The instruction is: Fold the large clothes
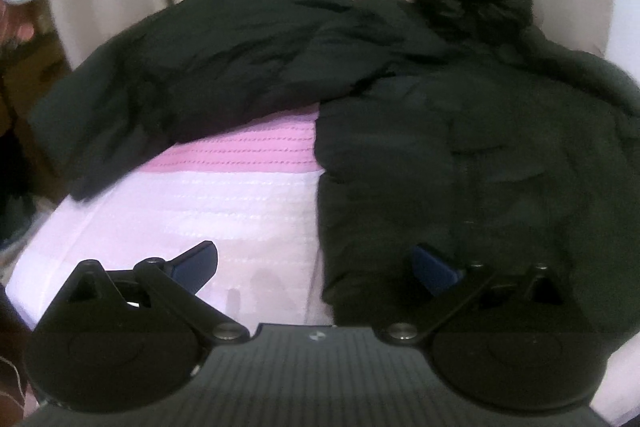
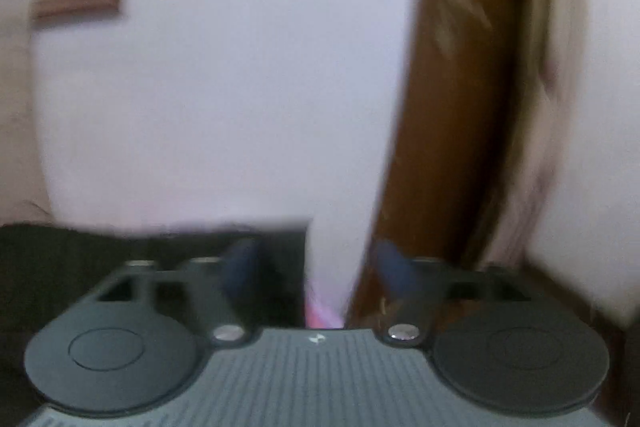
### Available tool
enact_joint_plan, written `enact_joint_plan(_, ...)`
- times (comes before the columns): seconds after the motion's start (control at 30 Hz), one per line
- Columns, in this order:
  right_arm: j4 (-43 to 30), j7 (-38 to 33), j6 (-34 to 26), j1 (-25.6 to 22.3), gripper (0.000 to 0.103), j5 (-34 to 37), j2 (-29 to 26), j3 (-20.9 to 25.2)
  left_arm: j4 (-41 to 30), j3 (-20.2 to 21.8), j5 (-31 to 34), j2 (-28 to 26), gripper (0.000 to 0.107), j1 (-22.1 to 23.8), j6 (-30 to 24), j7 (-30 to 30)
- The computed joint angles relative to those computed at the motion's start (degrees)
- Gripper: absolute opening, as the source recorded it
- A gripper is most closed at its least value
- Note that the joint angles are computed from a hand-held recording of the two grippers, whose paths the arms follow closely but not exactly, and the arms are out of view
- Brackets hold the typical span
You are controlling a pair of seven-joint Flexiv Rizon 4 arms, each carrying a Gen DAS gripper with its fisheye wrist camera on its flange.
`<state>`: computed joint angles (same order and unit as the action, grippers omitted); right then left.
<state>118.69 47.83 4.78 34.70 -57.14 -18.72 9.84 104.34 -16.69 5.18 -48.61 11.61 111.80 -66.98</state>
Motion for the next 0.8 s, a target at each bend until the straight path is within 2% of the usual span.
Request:
enact_joint_plan(0.03, 3.29, 4.84, 4.58, -0.18, 0.084, -3.11, 0.82, 0.58, -0.23, 0.27, 0.0, -0.18, 0.103, -0.42, -0.19, 0.23)
enact_joint_plan(0.13, 11.51, 22.27, 27.55, -2.89, 0.083, -20.83, 1.31, 0.59, -0.73, -0.41, -0.28, -0.64, 0.103, -0.42, -1.72, 0.59)
enact_joint_plan(0.17, 11.96, 26.46, 32.54, -3.39, 0.083, -25.44, 0.29, 0.25, -0.94, -0.47, -0.7, -0.78, 0.103, -0.66, -2.11, 0.54)
enact_joint_plan(0.23, 10.12, 30.98, 37.3, -2.55, 0.083, -30.48, -3.12, 0.26, -1.25, -1.55, -0.95, -1.25, 0.099, -0.25, -2.7, 0.52)
enact_joint_plan(0.3, 7.63, 31.32, 39.85, -1.52, 0.083, -33.06, -6.23, -0.22, -1.39, -3.32, -0.68, -1.58, 0.079, 0.74, -3.82, 0.82)
enact_joint_plan(0.33, 6.24, 32.43, 40.97, -1.1, 0.083, -35.86, -7.7, -0.87, -1.35, -4.5, -0.25, -1.76, 0.057, 1.55, -4.45, 1.28)
enact_joint_plan(0.37, 4.88, 32.63, 42.59, -1.16, 0.072, -37.98, -8.98, -1.33, -1.34, -4.83, 0.01, -1.55, 0.043, 1.55, -5.19, 1.38)
enact_joint_plan(0.4, 3.02, 31.26, 44.94, -1.83, 0.057, -39.38, -10.47, -1.94, -1.16, -3.3, -0.75, -1.25, 0.039, -0.05, -3.85, 1.76)
enact_joint_plan(0.43, 1.5, 28.55, 44.85, -1.19, 0.025, -38.41, -11.48, -1.94, -1.12, -1.05, -1.01, -1.05, 0.029, -2.1, -2.07, 2.01)
enact_joint_plan(0.47, 0.09, 26.29, 45.75, -0.94, 0.015, -37.74, -12.26, -2.01, -0.95, 0.55, -0.69, -0.78, 0.024, -3.46, -0.75, 2.65)
enact_joint_plan(0.53, -0.96, 22.89, 44.3, 0.71, 0.01, -34.27, -12.34, -1.95, 0.42, 1.82, 0.1, 0.15, 0.019, -4.3, 2.05, 2.92)
enact_joint_plan(0.57, -0.69, 22.33, 42.91, 1.94, 0.009, -33.78, -11.67, -1.96, 1.43, 0.96, 1.24, 0.71, 0.017, -3.15, 3.11, 2.68)
enact_joint_plan(0.67, 1.54, 26.87, 37.88, 5.97, 0.009, -34.56, -8.5, -0.61, 5.09, -2.36, 5.09, 3.07, 0.015, 1.85, 3.58, 1.34)
enact_joint_plan(0.7, 2.19, 27.74, 36.42, 7.24, 0.009, -33.82, -7.62, 0.36, 6.57, -4.68, 7.11, 3.8, 0.015, 4.95, 2.7, 0.94)
enact_joint_plan(0.8, 2.21, 27.32, 32.96, 11.76, 0.009, -27.78, -7.03, 3.46, 10.35, -6.75, 10.74, 5.17, 0.015, 9.56, 3.28, 1.01)
